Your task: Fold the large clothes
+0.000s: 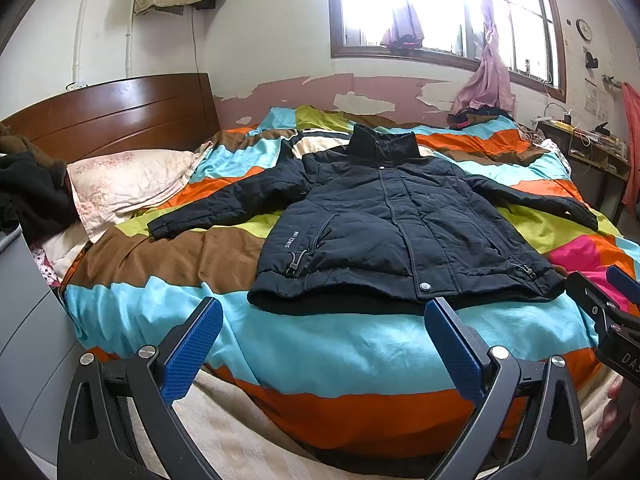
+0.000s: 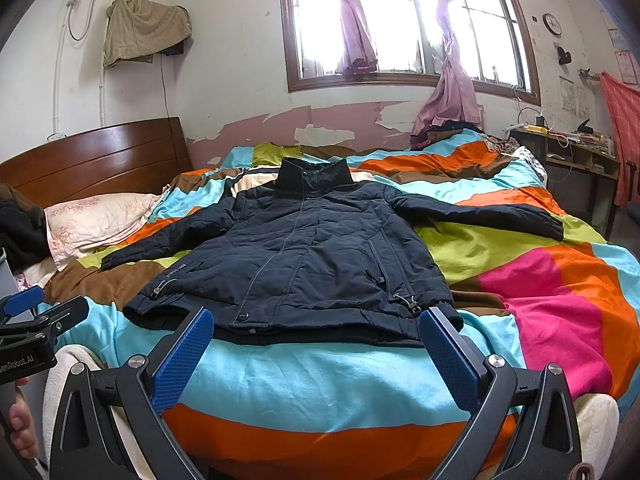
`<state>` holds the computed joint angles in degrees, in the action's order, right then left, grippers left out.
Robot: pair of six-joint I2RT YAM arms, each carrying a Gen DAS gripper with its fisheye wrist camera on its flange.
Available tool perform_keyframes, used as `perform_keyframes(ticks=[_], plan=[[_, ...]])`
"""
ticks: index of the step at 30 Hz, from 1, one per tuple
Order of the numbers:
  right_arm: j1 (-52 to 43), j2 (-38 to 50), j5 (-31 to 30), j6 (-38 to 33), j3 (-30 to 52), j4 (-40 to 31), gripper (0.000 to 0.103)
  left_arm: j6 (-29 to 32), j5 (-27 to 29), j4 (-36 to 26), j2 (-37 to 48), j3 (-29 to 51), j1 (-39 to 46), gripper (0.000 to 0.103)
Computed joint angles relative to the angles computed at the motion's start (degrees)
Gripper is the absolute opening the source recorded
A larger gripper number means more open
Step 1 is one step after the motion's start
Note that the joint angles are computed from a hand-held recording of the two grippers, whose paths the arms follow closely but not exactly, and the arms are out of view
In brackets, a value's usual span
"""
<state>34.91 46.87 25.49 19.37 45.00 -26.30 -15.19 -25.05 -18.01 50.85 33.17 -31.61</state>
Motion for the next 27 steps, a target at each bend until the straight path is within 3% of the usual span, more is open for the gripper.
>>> perform_keyframes(ticks=[27], plan=[[0.3, -0.4, 0.2, 0.2, -0.3, -0.2, 0.103, -0.2, -0.5, -0.2, 0.1, 0.4, -0.9, 0.099]])
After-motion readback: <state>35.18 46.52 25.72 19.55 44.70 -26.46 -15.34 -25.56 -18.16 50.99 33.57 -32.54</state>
